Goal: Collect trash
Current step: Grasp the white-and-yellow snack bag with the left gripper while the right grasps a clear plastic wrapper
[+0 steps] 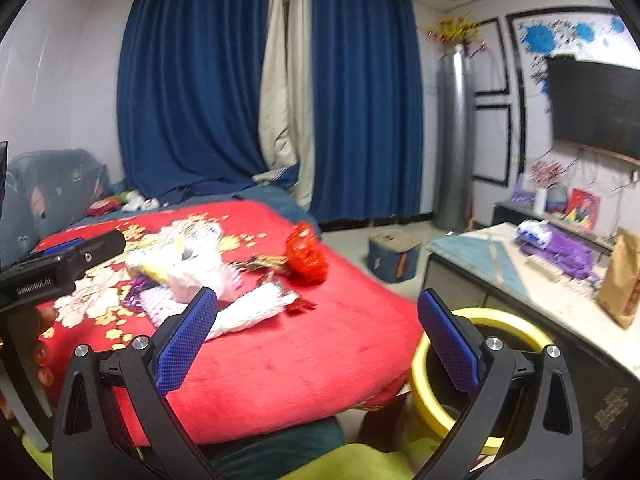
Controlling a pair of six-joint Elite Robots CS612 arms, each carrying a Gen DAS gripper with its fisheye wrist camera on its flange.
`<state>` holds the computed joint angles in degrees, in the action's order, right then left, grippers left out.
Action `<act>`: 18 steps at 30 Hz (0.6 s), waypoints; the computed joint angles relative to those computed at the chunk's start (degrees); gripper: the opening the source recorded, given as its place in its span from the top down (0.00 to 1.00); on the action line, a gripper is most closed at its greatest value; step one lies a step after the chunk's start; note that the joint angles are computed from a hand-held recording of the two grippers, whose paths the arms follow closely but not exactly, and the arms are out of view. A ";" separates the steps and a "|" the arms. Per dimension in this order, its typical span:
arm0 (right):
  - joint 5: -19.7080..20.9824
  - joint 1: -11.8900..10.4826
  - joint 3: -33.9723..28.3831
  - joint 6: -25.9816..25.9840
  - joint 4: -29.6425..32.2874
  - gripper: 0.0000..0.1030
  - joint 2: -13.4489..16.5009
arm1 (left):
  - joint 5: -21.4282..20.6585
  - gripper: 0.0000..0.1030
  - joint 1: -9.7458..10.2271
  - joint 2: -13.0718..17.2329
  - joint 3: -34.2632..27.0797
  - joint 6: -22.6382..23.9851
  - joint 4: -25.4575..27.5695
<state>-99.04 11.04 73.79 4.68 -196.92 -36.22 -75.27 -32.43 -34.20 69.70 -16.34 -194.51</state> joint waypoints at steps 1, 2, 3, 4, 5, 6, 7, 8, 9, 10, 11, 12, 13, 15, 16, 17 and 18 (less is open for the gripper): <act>0.89 -0.05 -0.76 0.19 1.23 0.06 0.21 | 0.17 0.10 0.30 0.00 -0.06 -0.92 0.23; 2.39 -0.20 -1.54 0.86 2.60 0.06 0.42 | 0.07 0.10 0.60 0.07 -0.19 -1.64 0.35; 3.84 -0.33 -2.34 1.24 3.88 0.06 0.67 | -0.07 0.10 0.94 0.13 -0.37 -2.31 0.49; 4.46 -0.36 -3.09 1.23 5.03 0.06 0.91 | 0.21 0.10 1.20 0.14 -0.42 -2.87 0.67; 5.12 -0.31 -4.27 1.03 6.76 0.06 1.31 | 0.94 0.10 1.47 0.12 -0.53 -3.75 1.27; 5.71 -0.27 -5.31 0.77 7.83 0.06 1.74 | 1.12 0.10 1.74 0.11 -0.64 -4.36 1.75; 6.34 -0.24 -6.46 0.47 8.90 0.06 2.21 | 1.03 0.10 2.09 0.13 -0.76 -4.97 2.23; 6.67 -0.22 -7.44 0.13 9.99 0.06 2.59 | 1.25 0.10 2.40 0.12 -0.95 -6.02 3.16; 6.83 -0.17 -8.47 -0.23 11.01 0.06 3.06 | 1.13 0.10 2.76 0.09 -1.14 -7.22 4.24; 7.17 -0.07 -9.80 -0.63 12.24 0.06 3.66 | 0.60 0.10 3.10 0.11 -1.39 -8.19 5.15; 7.50 -0.08 -10.55 -0.91 12.99 0.06 3.99 | -0.33 0.10 3.70 0.25 -1.86 -9.70 6.33; 7.54 -0.03 -11.38 -1.09 13.54 0.06 4.40 | -0.82 0.10 4.07 0.37 -2.23 -10.67 7.04; 7.57 0.03 -12.46 -1.30 14.35 0.06 4.93 | -1.55 0.10 4.43 0.62 -2.70 -11.27 7.43; 7.82 0.13 -14.72 -1.76 16.59 0.06 5.97 | -3.02 0.10 5.20 1.19 -4.14 -12.72 9.51; 7.69 0.19 -15.44 -1.86 17.16 0.06 6.34 | -3.58 0.10 5.43 1.46 -4.87 -12.96 10.65; 7.85 0.19 -16.21 -1.87 17.94 0.06 6.68 | -4.38 0.10 5.73 1.80 -5.92 -13.31 12.59; 8.07 0.18 -16.80 -1.84 18.44 0.06 6.98 | -5.90 0.10 6.09 2.32 -7.16 -13.74 14.34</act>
